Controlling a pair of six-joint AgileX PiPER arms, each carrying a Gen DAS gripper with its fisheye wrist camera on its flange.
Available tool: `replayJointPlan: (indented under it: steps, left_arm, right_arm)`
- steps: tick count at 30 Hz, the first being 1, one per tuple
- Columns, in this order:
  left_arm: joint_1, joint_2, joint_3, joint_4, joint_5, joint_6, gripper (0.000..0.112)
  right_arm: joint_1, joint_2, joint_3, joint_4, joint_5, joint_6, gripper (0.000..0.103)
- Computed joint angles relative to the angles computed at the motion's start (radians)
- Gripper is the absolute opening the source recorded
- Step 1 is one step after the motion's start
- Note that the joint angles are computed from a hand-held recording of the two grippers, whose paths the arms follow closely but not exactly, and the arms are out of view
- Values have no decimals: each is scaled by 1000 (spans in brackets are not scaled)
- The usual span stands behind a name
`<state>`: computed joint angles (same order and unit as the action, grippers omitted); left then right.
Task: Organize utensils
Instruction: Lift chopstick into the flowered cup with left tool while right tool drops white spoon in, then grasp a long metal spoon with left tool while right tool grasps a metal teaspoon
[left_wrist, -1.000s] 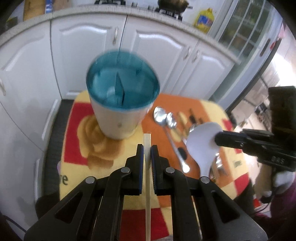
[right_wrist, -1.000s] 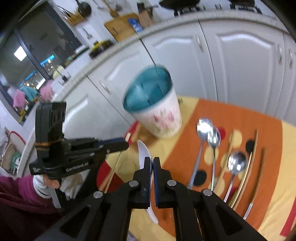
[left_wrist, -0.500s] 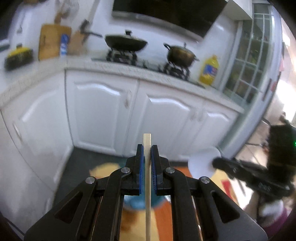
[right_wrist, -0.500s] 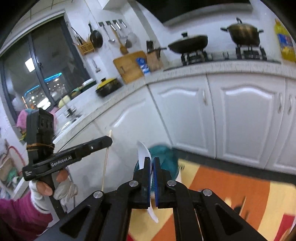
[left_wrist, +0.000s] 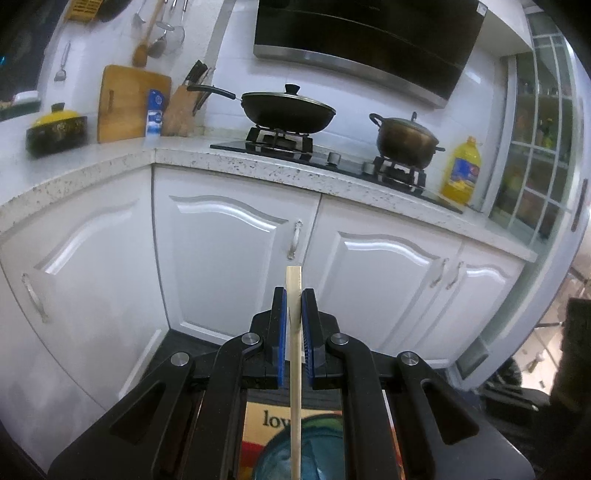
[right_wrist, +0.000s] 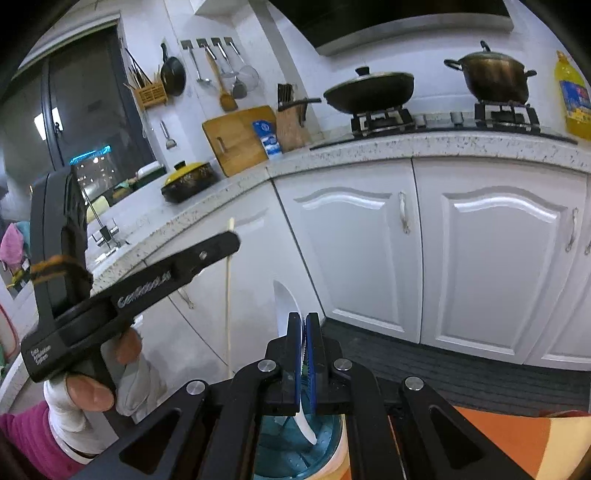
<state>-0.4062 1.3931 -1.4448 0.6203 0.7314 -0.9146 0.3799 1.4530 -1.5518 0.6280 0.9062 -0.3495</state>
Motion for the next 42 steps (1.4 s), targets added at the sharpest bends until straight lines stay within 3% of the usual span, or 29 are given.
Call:
replayJointPlan:
  steps: [5, 11, 21, 24, 26, 32, 42]
  left_arm:
    - [-30, 7, 62, 134, -17, -93, 6]
    - [-51, -19, 122, 122, -14, -83, 6]
    - [-122, -68, 182, 64, 90, -41, 7]
    - [-138, -82, 194, 54, 116, -49, 13]
    - [-140, -94, 201, 37, 122, -49, 26]
    - [-197, -135, 212, 35, 181, -72, 38]
    - [-373, -145, 188, 59, 329, -159, 38]
  right_arm:
    - [8, -4, 57, -3, -10, -35, 3]
    - [-13, -13, 93, 19, 16, -59, 3]
    - [13, 9, 100, -91, 49, 28, 3]
    - [21, -3, 110, -123, 40, 46, 10]
    - [21, -12, 116, -131, 42, 44, 25]
    - [-17, -60, 157, -109, 55, 41, 25]
    - [-89, -190, 236, -114, 119, 46, 31]
